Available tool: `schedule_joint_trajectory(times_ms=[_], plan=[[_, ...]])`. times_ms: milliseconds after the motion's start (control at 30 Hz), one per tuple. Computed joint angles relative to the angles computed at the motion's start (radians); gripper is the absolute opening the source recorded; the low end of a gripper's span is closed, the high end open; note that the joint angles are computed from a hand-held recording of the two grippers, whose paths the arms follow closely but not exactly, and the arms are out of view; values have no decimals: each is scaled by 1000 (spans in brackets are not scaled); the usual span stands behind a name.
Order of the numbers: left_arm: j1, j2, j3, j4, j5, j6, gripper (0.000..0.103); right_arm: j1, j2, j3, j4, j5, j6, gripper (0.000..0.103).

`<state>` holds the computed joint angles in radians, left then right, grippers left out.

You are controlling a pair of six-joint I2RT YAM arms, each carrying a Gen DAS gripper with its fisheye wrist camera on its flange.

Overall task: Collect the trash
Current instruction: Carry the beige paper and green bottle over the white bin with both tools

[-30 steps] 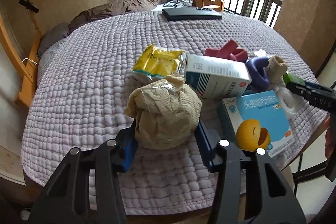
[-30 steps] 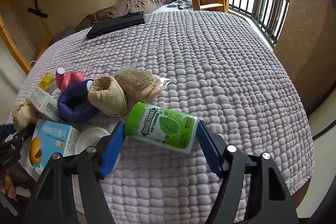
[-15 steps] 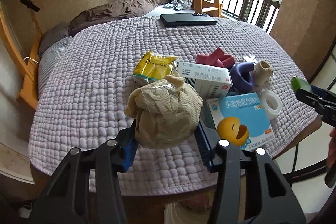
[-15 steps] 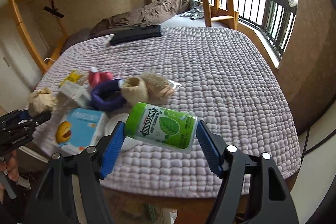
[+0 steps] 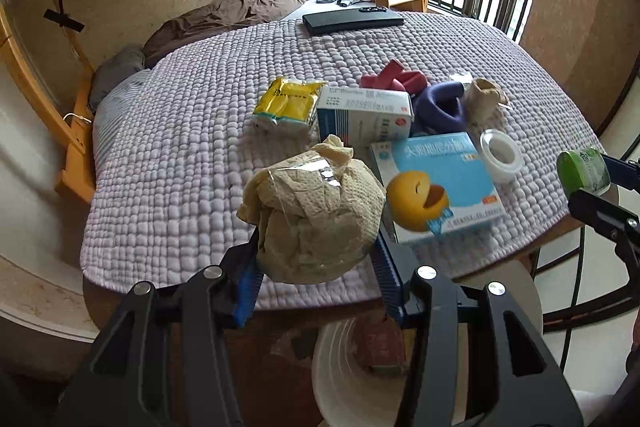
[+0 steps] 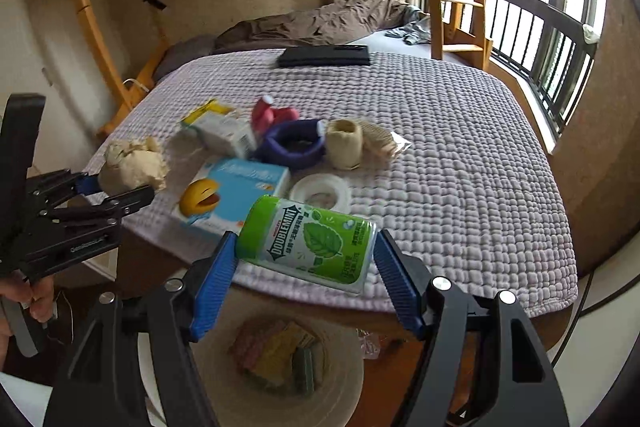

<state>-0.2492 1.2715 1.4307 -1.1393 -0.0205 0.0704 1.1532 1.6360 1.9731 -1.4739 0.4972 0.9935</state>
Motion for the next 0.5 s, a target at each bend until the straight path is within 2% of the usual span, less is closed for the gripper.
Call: schedule_joint_trajectory(times_ms=[500], plan=[[-69,-90,-62,-66,-45,6,51,99,70,68,-33,-26,29,68]])
